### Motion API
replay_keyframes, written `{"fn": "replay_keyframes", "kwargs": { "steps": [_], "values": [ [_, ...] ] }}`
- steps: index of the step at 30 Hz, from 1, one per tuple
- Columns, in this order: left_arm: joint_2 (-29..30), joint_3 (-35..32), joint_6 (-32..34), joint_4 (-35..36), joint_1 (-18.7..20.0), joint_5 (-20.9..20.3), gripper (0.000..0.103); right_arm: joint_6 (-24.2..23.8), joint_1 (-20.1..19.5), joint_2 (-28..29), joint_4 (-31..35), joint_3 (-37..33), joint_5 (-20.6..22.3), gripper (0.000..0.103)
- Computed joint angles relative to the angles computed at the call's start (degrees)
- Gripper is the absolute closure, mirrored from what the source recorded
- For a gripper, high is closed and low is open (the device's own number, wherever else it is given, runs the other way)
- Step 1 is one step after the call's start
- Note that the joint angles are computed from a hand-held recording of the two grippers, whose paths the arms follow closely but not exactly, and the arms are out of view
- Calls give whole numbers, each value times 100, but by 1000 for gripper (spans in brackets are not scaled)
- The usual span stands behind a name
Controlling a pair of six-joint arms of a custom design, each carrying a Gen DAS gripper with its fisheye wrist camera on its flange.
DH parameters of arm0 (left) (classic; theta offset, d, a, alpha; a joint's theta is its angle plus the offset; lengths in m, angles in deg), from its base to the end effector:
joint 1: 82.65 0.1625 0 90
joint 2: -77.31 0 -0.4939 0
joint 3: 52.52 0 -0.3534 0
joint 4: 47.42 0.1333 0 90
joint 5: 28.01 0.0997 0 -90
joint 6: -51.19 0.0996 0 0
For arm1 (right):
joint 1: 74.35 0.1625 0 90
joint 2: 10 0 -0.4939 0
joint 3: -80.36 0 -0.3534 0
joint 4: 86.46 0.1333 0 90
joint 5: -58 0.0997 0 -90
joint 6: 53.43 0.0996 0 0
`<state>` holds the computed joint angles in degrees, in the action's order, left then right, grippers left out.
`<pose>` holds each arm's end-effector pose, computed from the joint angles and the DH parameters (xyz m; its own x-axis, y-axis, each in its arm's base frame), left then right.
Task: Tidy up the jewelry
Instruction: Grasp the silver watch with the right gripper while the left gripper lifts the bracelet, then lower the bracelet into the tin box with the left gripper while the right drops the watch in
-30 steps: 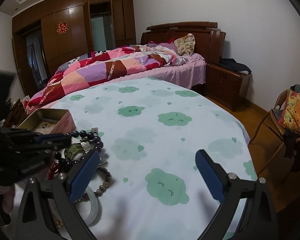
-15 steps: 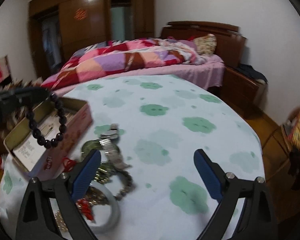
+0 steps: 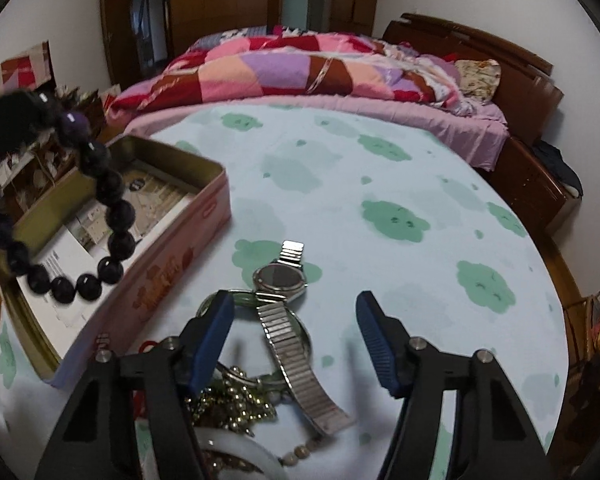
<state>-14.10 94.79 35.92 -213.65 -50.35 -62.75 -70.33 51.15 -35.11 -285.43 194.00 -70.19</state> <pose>-0.1379 -0.3417 0.3450 -0.7353 0.1855 -0.6519 0.6209 0.5701 -0.5381 0.3935 -0.4281 -0.0197 -0.5740 -0.4903 0.6558 -0.7431 0.6483 -0.1657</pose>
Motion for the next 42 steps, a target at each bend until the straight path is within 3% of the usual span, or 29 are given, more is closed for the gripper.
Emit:
{"fn": "replay_keyframes", "kwargs": {
  "steps": [5, 7, 13, 24, 42],
  "values": [
    [-31, -6, 5, 16, 34, -20, 90, 73, -41, 51, 452, -97, -75, 48],
    [-40, -16, 7, 28, 56, -31, 90, 132, -71, 35, 564, -88, -35, 66],
    [-158, -42, 10, 104, 56, -12, 90, 154, -116, -60, 345, 74, 185, 87],
    [-291, -85, 25, 192, 65, 20, 90, 33, -60, -129, -348, 245, 285, 87],
    [-469, -203, 205, 241, 299, 48, 90, -105, 139, -204, -476, 16, 421, 88]
  ]
}}
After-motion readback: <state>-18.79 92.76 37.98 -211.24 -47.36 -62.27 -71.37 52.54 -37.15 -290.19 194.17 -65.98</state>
